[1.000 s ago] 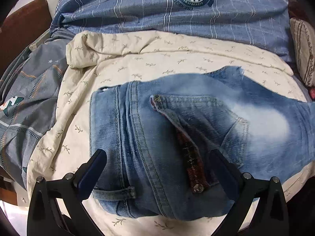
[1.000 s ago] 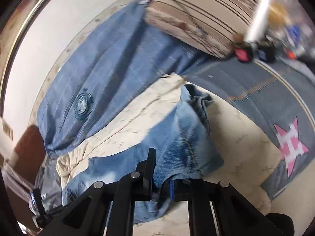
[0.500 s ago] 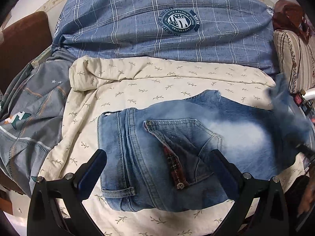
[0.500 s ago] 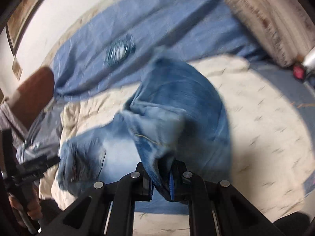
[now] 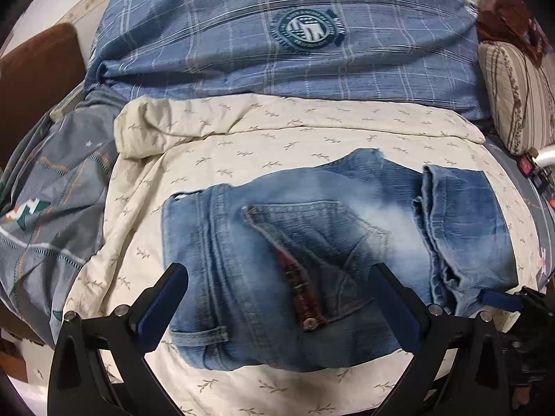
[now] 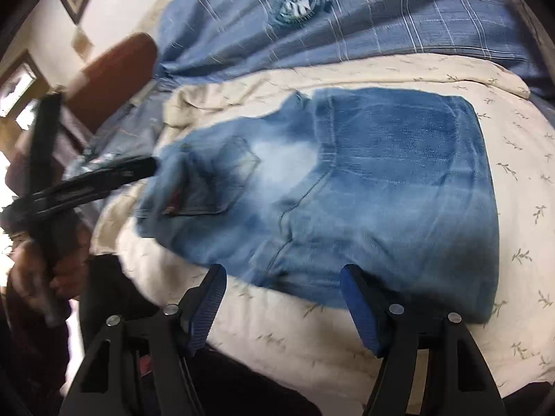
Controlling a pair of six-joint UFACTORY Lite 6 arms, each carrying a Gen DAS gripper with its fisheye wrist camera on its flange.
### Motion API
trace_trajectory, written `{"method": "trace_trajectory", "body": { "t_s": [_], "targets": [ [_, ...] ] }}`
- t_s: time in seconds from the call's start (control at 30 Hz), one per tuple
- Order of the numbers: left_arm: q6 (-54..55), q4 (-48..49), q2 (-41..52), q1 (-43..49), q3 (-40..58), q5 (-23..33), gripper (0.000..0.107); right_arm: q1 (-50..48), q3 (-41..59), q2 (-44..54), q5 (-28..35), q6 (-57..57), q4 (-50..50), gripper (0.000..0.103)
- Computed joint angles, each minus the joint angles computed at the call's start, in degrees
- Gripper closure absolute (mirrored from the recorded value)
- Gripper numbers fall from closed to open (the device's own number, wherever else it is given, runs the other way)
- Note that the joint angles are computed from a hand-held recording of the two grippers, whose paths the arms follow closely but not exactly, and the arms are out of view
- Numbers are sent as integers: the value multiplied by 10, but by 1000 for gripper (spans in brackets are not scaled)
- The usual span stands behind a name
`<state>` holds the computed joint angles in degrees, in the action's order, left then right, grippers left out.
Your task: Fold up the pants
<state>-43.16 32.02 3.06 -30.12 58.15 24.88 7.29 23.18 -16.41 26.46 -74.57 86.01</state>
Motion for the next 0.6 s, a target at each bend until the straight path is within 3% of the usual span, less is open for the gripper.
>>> {"method": "trace_trajectory", "body": {
  "t_s": [0.1, 0.2, 0.27, 0.37, 0.43, 0.6],
  "targets": [
    [-13, 14, 17, -29, 24, 14, 4, -103, -32, -42, 77, -76, 38, 32],
    [-29, 22, 38, -68, 52, 19, 4, -186, -24, -29, 105, -116, 84, 32],
    [-60, 47, 56, -96, 68, 17, 4, -228, 14, 29, 134, -140, 111, 32],
    [-96, 76, 118, -136, 119, 37, 4, -234, 89, 115, 119, -158, 144, 35],
    [-94, 72, 166, -156, 161, 45, 4, -233, 156, 184, 111, -139, 126, 40],
    [-87, 78, 262, -191, 239, 86, 4, -225, 291, 345, 144, -76, 93, 40]
  ]
}}
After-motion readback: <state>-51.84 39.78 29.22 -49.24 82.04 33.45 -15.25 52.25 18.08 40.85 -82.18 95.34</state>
